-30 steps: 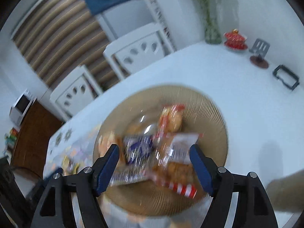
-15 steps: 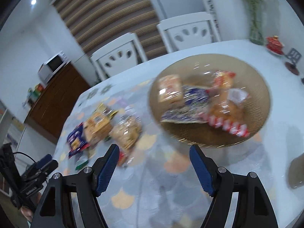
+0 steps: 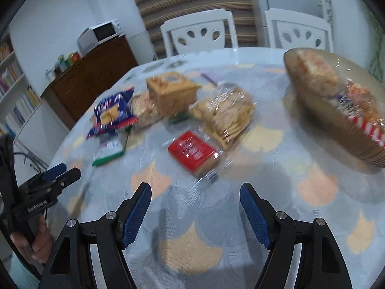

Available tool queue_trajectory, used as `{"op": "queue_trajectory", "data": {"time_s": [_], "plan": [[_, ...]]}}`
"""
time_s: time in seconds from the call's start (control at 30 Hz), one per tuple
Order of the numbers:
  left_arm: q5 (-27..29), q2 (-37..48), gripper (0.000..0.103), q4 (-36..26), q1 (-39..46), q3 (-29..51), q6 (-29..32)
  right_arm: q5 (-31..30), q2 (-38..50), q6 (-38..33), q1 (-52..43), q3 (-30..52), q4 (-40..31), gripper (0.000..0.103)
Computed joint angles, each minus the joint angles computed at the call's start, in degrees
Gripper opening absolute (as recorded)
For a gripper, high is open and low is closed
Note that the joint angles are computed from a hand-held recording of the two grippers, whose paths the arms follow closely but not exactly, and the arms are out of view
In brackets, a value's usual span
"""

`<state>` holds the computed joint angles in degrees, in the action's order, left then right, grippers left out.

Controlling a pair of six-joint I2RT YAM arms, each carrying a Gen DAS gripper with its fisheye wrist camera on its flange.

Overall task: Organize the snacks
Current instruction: 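Return both open tools over the remaining snacks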

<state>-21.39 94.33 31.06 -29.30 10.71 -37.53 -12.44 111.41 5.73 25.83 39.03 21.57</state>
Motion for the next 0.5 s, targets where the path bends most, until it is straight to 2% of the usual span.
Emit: {"op": "queue_trajectory", "data": {"time_s": [0.1,0.17,0.27,0.33,0.4,0.5], "plan": [[4.07,1.45,0.077,3.17,3.34,-0.64,1.72,0.42,3.25,-0.17,-0.23,2.60,-1.84,0.081],[7.88,2.67,0.077,5.27,5.62,-1.26,2.59,-2.17,3.54,-1.33,-0.84,2.74,-1.88,0.088],[9.68,2.49,0.077,8.14,6.92,-2.86,2.24,-3.32,3.97,-1.25,-1.38,2.80,-1.59,0.088],[9.75,2.82,0.077,8.91,6.96,-3.09,1.87,-3.98,4.32,-1.11,-1.71,2.95,-1.29,0.088],[6.98,2.26,0.077,6.23,4.95,-2.05,0.86,-4.60,4.39,-1.04,-2.00,2.81,-1.09,0.089],[6.46,2.48,0.077,4.38,3.94,-0.64,1.89,-4.31,4.41,-0.70,-1.55,3.10,-1.27,0.089]]}}
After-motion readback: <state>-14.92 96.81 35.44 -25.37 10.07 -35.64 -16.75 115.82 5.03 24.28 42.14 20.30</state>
